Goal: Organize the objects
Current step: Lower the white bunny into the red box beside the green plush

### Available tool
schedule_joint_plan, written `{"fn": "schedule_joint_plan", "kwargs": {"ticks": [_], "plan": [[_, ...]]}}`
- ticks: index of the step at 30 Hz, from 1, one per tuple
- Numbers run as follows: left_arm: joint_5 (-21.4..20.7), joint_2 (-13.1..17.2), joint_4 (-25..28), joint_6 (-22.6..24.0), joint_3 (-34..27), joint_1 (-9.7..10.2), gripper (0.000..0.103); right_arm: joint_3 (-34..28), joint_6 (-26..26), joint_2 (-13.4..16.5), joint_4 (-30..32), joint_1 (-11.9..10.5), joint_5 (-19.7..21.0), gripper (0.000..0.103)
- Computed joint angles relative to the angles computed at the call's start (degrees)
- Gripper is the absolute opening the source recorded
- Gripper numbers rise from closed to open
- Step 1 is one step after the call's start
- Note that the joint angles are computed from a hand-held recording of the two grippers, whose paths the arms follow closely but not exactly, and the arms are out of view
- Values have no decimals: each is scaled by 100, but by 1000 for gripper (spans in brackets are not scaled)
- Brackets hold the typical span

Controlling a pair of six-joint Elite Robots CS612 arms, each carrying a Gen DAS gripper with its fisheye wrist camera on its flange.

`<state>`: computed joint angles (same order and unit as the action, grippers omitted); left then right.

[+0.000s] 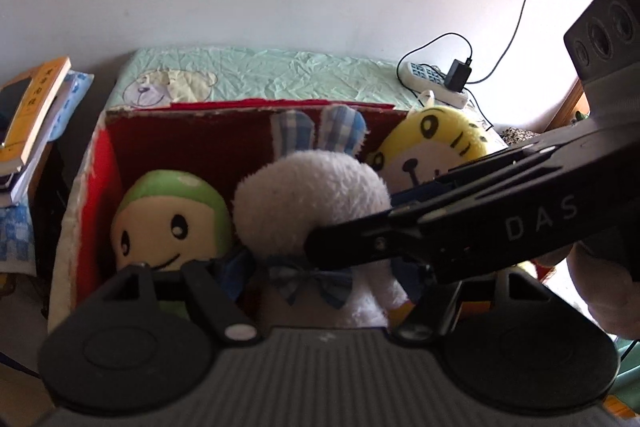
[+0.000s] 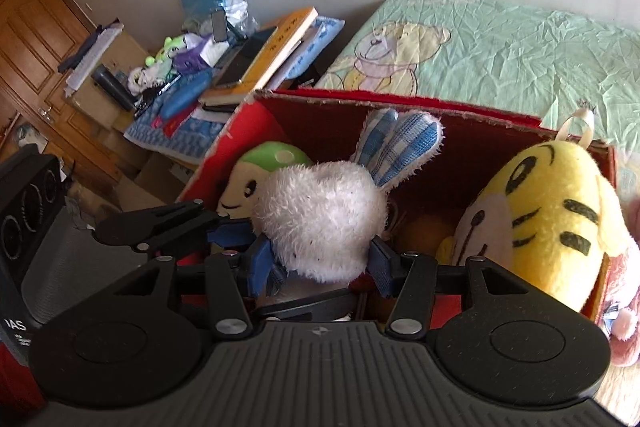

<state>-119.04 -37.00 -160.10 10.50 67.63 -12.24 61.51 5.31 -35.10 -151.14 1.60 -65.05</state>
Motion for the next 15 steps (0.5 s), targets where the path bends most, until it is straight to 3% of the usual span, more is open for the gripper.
{"fn": "schedule_joint_plan", "kwargs": {"ticks": [9, 15], "plan": [[317, -7, 0, 298, 31, -24, 71, -516, -190, 291, 746, 83, -173, 55], [429, -7, -52, 355, 45, -55, 73, -426, -78, 275, 563, 39, -59, 58]]}}
